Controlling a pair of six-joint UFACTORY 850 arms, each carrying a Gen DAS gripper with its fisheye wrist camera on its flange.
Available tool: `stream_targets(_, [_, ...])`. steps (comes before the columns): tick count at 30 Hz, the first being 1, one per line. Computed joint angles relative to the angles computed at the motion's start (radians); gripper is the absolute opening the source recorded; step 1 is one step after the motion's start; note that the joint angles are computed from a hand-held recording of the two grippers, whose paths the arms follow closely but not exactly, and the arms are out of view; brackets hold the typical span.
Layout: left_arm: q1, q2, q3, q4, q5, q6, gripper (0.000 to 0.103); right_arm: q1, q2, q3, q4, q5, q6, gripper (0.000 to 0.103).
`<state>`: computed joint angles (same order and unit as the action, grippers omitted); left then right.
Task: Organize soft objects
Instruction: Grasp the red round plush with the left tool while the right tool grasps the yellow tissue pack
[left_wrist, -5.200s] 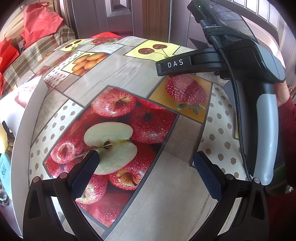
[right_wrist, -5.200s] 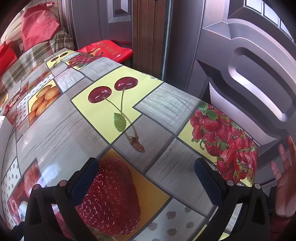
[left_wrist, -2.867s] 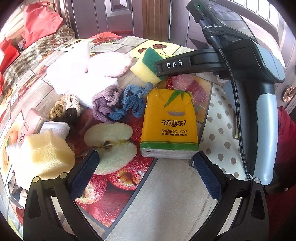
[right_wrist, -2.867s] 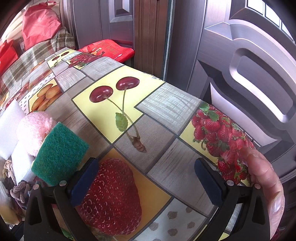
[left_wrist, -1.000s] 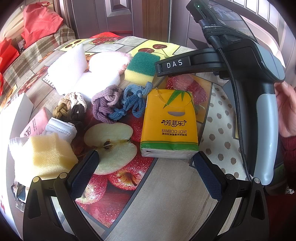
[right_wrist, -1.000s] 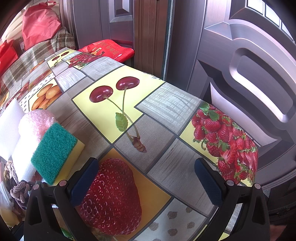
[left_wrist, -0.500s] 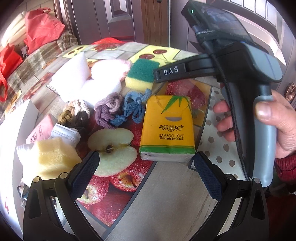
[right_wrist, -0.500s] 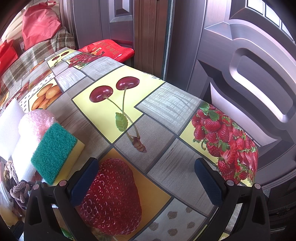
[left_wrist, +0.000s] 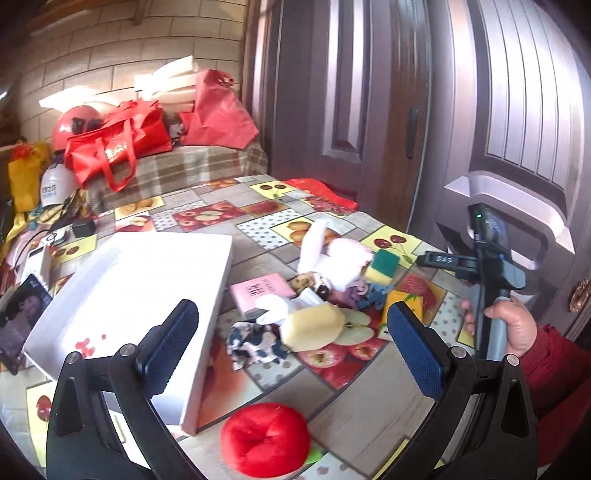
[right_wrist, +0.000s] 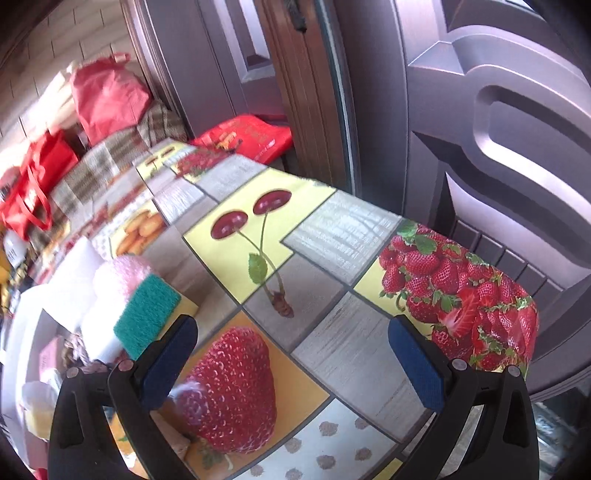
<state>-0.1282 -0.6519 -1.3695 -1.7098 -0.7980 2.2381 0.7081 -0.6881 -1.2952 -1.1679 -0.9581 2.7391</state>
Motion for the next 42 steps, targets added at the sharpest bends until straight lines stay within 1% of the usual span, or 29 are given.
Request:
stream_targets(2, [0.032,-0.012,-0.002,-0.013,-0.002,0.014,0.103,0.041,0.021,0.049,-0.150,-0.099,0.114,0.103])
stream_targets(4, [0.051,-0.024,-0.004,0.017,0.022,0.008,0.103,0.078,0.031,0.083,-0.293,-0.208,0.131,0.103])
stream_targets(5, [0.055,-0.030,-0.007,0.055,0.031,-0.010,0.103,0.090,0.038,0.101,-0.369,-0.234,0.119,0.103])
stream_targets(6, [0.057,-0.035,-0.008,0.096,0.037,-0.025,0.103,0.096,0.050,0.120,-0.446,-0.221,0.094,0.103])
stream_targets(7, [0.053,-0.037,-0.005,0.132,0.047,-0.034,0.103,0.084,0.069,0.129,-0.511,-0.170,0.042,0.103])
stream_targets(8, [0.049,-0.035,0.004,0.161,0.059,-0.032,0.103,0.078,0.075,0.124,-0.539,-0.112,-0.022,0.103])
stream_targets(11, [0.018,-0.027,0.033,0.210,0.135,-0.011,0.103,0.056,0.057,0.062,-0.547,0.082,-0.241,0.103])
stream_targets(13, [0.000,-0.030,0.038,0.241,0.176,-0.021,0.103,0.052,0.029,0.019,-0.535,0.172,-0.348,0.103])
stream_targets(15, [-0.010,-0.045,0.020,0.287,0.189,-0.087,0.103,0.044,-0.002,-0.025,-0.493,0.230,-0.456,0.103])
stream_targets(17, [-0.016,-0.066,-0.012,0.353,0.188,-0.194,0.103,0.041,-0.013,-0.037,-0.466,0.273,-0.505,0.103])
stream_targets(20, [-0.021,-0.085,-0.047,0.417,0.189,-0.300,0.103,0.030,-0.031,-0.064,-0.393,0.331,-0.587,0.103])
stream_targets(23, [-0.025,-0.097,-0.069,0.459,0.185,-0.358,0.103,0.020,-0.053,-0.092,-0.326,0.363,-0.677,0.103])
stream_targets(27, [-0.033,-0.106,-0.080,0.508,0.181,-0.392,0.102,0.010,-0.082,-0.130,-0.223,0.388,-0.795,0.102])
stream_targets(28, [-0.035,-0.107,-0.082,0.520,0.182,-0.398,0.096,0.007,-0.083,-0.132,-0.209,0.397,-0.809,0.096])
stream_targets(29, [-0.036,-0.111,-0.087,0.535,0.178,-0.410,0.089,0.005,-0.083,-0.132,-0.197,0.407,-0.821,0.087])
stream_targets(30, [-0.037,-0.114,-0.091,0.544,0.174,-0.417,0.086,0.002,-0.082,-0.129,-0.194,0.420,-0.822,0.082])
stream_targets(31, [-0.036,-0.120,-0.099,0.560,0.165,-0.431,0.073,-0.001,-0.079,-0.125,-0.197,0.437,-0.815,0.076])
stream_targets(32, [-0.037,-0.129,-0.113,0.590,0.151,-0.461,0.065,-0.002,-0.074,-0.116,-0.211,0.443,-0.793,0.075])
stream_targets(36, [-0.028,-0.117,-0.094,0.535,0.134,-0.394,0.063,0.007,-0.054,-0.091,-0.223,0.448,-0.778,0.074])
stream_targets(37, [-0.023,-0.109,-0.083,0.509,0.133,-0.363,0.063,0.010,-0.043,-0.077,-0.240,0.459,-0.757,0.073])
stream_targets(38, [-0.017,-0.098,-0.068,0.477,0.132,-0.328,0.063,0.014,-0.022,-0.053,-0.294,0.472,-0.695,0.073])
stream_targets(39, [-0.008,-0.088,-0.058,0.443,0.121,-0.297,0.063,0.024,0.005,-0.020,-0.387,0.472,-0.594,0.073])
stream_targets(40, [0.004,-0.078,-0.049,0.402,0.101,-0.266,0.063,0.033,0.031,0.006,-0.474,0.455,-0.503,0.073])
stream_targets(42, [0.025,-0.057,-0.034,0.302,0.074,-0.198,0.063,0.057,0.074,0.044,-0.578,0.381,-0.393,0.073])
